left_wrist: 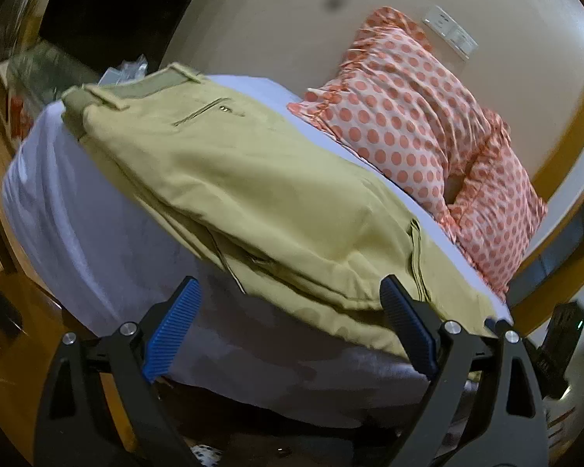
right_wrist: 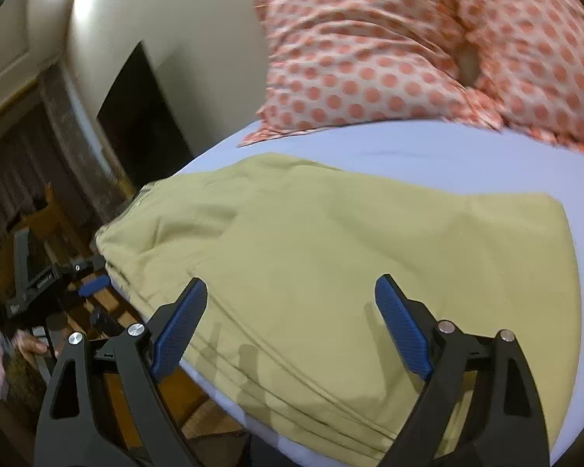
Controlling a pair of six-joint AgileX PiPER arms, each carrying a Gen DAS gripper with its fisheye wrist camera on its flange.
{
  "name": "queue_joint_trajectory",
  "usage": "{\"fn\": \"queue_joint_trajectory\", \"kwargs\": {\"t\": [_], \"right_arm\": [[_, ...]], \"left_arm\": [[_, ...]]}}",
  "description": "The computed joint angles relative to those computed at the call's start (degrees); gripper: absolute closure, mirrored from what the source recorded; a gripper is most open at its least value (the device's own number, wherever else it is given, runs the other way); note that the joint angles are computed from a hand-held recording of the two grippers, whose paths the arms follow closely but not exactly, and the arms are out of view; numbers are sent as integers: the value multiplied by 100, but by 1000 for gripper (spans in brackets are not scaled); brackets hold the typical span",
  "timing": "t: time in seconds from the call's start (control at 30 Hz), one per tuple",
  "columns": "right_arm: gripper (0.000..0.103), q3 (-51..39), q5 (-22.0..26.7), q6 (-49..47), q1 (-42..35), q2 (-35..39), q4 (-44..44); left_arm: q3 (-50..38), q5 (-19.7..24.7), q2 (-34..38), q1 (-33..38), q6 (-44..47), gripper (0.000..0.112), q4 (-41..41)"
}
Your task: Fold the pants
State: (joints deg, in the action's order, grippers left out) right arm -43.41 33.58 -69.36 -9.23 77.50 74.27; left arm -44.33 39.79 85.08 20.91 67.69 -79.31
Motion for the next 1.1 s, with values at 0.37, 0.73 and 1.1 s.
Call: {"fn": "queue_joint_trajectory", "kwargs": {"t": [0.37,0.73,1.1], "right_arm": [[12,151,56,-171,-98,112,353],[12,332,299,-697,-304,153,985],[12,704,807,-1027,-1716,-337,1386]], "left_arm": [[-550,141,175,-123,-421,19,30],[-2081,281,1762,756,-2197,84,-120],[-3726,-1126,562,-2135,-4723,101,4894]]}}
